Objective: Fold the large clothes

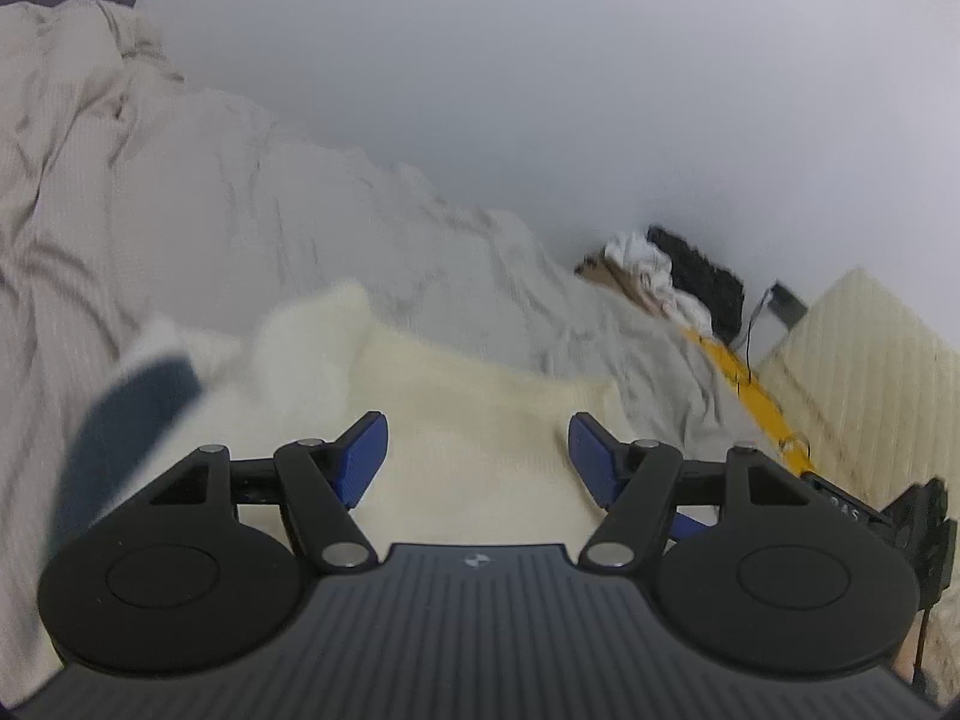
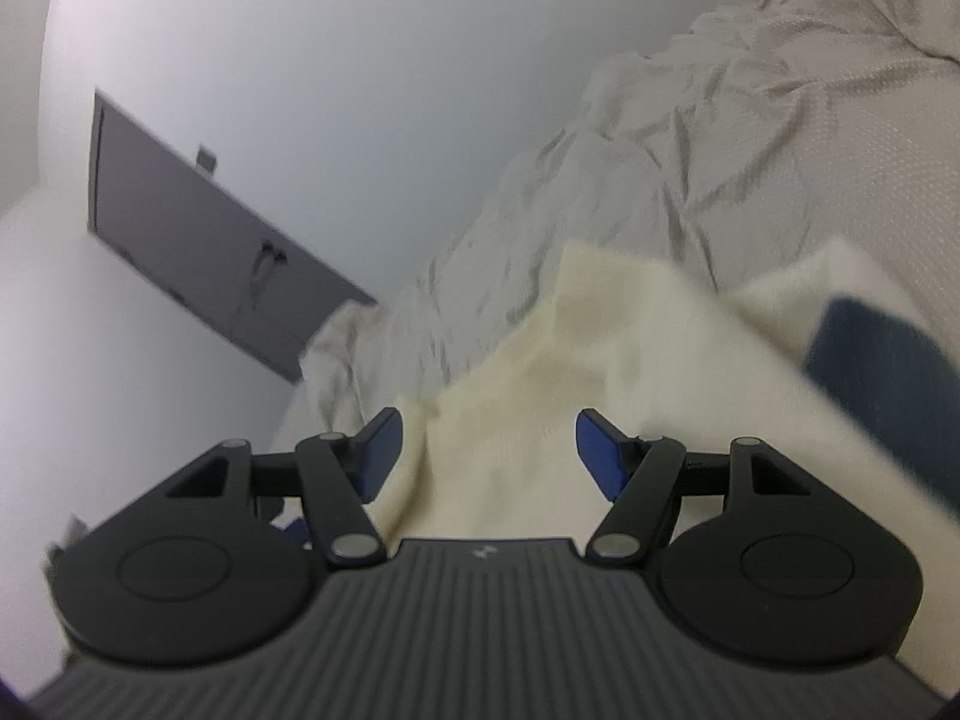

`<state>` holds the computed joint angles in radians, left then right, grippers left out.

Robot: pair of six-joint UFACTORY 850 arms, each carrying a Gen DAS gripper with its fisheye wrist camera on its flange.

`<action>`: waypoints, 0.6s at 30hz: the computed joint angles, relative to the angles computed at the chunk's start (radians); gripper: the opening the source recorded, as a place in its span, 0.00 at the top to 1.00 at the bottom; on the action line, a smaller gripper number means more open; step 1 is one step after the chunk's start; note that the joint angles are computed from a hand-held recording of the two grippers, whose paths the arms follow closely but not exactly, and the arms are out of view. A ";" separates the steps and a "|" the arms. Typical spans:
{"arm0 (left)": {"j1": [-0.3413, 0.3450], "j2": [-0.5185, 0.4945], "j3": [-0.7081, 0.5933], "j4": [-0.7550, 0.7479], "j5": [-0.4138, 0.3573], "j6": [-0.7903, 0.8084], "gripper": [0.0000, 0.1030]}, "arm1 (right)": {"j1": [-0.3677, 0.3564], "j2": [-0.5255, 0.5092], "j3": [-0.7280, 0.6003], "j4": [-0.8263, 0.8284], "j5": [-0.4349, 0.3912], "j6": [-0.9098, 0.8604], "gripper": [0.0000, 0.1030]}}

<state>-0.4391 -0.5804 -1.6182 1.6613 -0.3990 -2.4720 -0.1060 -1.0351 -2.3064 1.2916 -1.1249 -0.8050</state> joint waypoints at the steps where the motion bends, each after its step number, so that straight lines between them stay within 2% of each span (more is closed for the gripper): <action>1: -0.012 -0.003 -0.001 -0.049 -0.008 0.055 0.30 | 0.001 0.023 0.043 -0.012 0.005 -0.022 0.35; 4: -0.046 -0.025 -0.029 -0.239 -0.050 0.266 0.30 | 0.010 0.086 0.150 -0.073 0.056 -0.089 0.38; 6: -0.061 -0.044 -0.055 -0.389 -0.085 0.425 0.30 | 0.020 0.116 0.195 -0.124 0.110 -0.139 0.43; 11: -0.091 -0.086 -0.106 -0.472 -0.203 0.600 0.30 | 0.041 0.184 0.307 -0.186 0.250 -0.309 0.47; 13: -0.098 -0.103 -0.130 -0.494 -0.256 0.627 0.30 | 0.051 0.206 0.345 -0.182 0.331 -0.365 0.59; 14: -0.103 -0.111 -0.141 -0.502 -0.300 0.634 0.30 | 0.057 0.219 0.366 -0.182 0.387 -0.388 0.67; 15: -0.106 -0.118 -0.152 -0.516 -0.337 0.652 0.30 | 0.064 0.236 0.394 -0.170 0.460 -0.426 0.71; 16: -0.107 -0.121 -0.160 -0.529 -0.362 0.667 0.30 | 0.070 0.253 0.424 -0.141 0.532 -0.479 0.71; 18: -0.108 -0.122 -0.163 -0.541 -0.412 0.667 0.30 | 0.075 0.258 0.436 -0.121 0.625 -0.498 0.71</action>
<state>-0.5474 -0.7023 -1.7810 1.1206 -0.8110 -1.8054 -0.0314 -0.7771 -1.8709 1.1709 -0.5004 -1.3025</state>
